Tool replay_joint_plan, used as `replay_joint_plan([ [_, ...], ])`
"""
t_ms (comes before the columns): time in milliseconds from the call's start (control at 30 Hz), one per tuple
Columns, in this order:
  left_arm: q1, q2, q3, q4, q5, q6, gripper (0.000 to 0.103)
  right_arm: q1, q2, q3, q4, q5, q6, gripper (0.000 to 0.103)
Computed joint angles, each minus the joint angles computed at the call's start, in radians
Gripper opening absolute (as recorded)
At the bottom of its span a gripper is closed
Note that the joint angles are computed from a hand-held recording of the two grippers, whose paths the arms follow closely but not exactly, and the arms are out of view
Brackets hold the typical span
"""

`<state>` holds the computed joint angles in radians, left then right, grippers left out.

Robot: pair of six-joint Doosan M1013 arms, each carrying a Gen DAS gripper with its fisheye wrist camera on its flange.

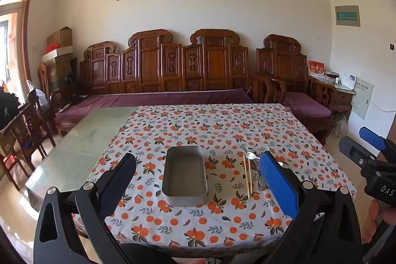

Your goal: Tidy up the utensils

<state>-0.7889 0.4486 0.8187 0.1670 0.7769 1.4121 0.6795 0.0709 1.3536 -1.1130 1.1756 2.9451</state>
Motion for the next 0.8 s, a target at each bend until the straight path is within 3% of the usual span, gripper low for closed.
replay_joint_plan([
  [800, -0.01, 0.003, -0.006, 0.024, -0.007, -0.016, 0.097, 0.002, 0.004, -0.007, 0.003, 0.001, -0.001, 0.101],
])
